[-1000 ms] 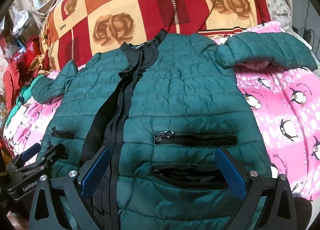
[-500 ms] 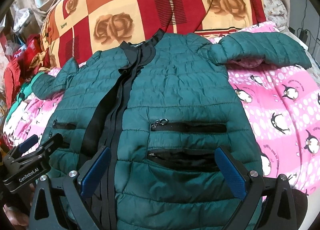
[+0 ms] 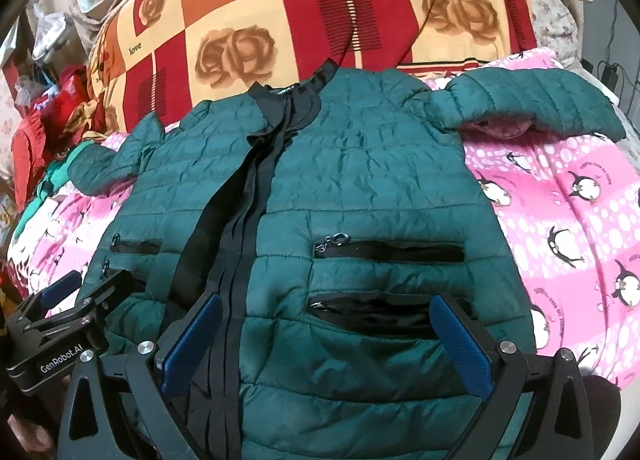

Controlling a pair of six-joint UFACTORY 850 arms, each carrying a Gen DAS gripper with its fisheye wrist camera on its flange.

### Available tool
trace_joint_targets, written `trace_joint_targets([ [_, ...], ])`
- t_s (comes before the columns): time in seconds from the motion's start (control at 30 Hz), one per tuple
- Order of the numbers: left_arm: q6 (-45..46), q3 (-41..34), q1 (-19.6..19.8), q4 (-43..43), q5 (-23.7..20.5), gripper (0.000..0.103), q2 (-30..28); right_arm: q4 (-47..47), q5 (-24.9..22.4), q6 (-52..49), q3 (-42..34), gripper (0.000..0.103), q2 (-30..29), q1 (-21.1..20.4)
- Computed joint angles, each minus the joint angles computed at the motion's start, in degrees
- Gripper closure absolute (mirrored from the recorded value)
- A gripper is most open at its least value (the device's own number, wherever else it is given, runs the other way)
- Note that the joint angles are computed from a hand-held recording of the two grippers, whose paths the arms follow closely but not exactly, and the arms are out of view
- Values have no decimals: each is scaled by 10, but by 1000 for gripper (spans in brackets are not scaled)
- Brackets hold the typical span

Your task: Fold large clothes

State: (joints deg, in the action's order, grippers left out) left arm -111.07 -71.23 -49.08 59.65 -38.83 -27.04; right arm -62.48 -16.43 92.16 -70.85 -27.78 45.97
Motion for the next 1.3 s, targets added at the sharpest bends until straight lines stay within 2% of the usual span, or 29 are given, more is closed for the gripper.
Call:
trace_joint_targets([
  [0.63,23,-12,7,-23,-15,1,-18,16,-16,-39,-28,0,-26,2],
  [0.97,30,-25,37,-13,-28,1,-26,23,-39,-78,-91,0,-65,-10],
  [1.3,39,-52,68,-11,-26,1,-37,100,-43,-174,-166,0,-116,-19],
])
